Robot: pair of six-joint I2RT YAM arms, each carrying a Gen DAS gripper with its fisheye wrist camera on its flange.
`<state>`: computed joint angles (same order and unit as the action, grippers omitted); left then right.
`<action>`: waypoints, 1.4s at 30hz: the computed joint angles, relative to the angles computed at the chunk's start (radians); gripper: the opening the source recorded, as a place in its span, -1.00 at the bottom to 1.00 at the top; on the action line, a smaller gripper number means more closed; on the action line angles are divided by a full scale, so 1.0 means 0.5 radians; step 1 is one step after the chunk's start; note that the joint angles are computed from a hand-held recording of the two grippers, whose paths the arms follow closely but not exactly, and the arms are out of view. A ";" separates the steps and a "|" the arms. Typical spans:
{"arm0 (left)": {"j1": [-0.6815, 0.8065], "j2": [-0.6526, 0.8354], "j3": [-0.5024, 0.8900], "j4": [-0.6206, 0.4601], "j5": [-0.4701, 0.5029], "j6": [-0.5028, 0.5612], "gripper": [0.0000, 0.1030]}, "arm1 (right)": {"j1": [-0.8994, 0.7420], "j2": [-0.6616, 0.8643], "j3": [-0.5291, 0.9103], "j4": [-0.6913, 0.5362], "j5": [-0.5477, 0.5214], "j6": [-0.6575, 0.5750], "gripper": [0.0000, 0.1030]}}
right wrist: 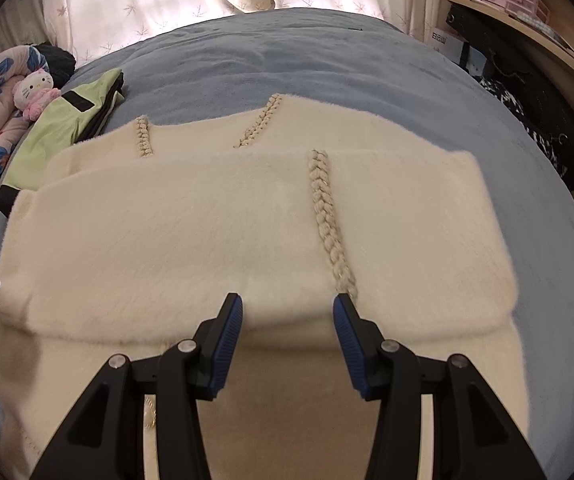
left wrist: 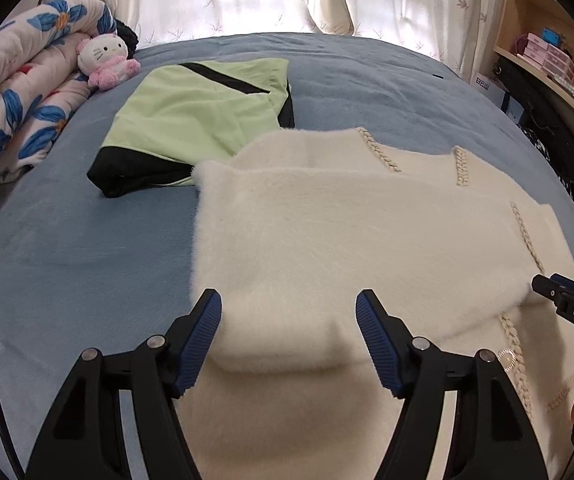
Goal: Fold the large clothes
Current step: 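Open both tools and lift them away from the folded cardigan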
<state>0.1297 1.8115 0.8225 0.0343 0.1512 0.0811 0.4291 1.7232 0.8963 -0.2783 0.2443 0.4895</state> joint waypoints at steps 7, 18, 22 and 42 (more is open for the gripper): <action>-0.018 -0.294 -0.117 -0.177 -0.016 0.036 0.33 | 0.032 -0.236 -0.061 -0.167 0.037 0.103 -0.08; 0.021 -0.858 -0.312 -0.530 -0.018 0.071 0.33 | 0.209 -0.780 -0.190 -0.480 0.170 0.235 -0.08; 0.085 -1.090 -0.386 -0.656 0.006 0.107 0.33 | 0.312 -0.960 -0.228 -0.607 0.262 0.293 -0.08; 0.688 -2.105 -0.704 -1.329 0.276 0.512 0.36 | 1.017 -1.664 -0.392 -1.353 0.759 0.807 -0.08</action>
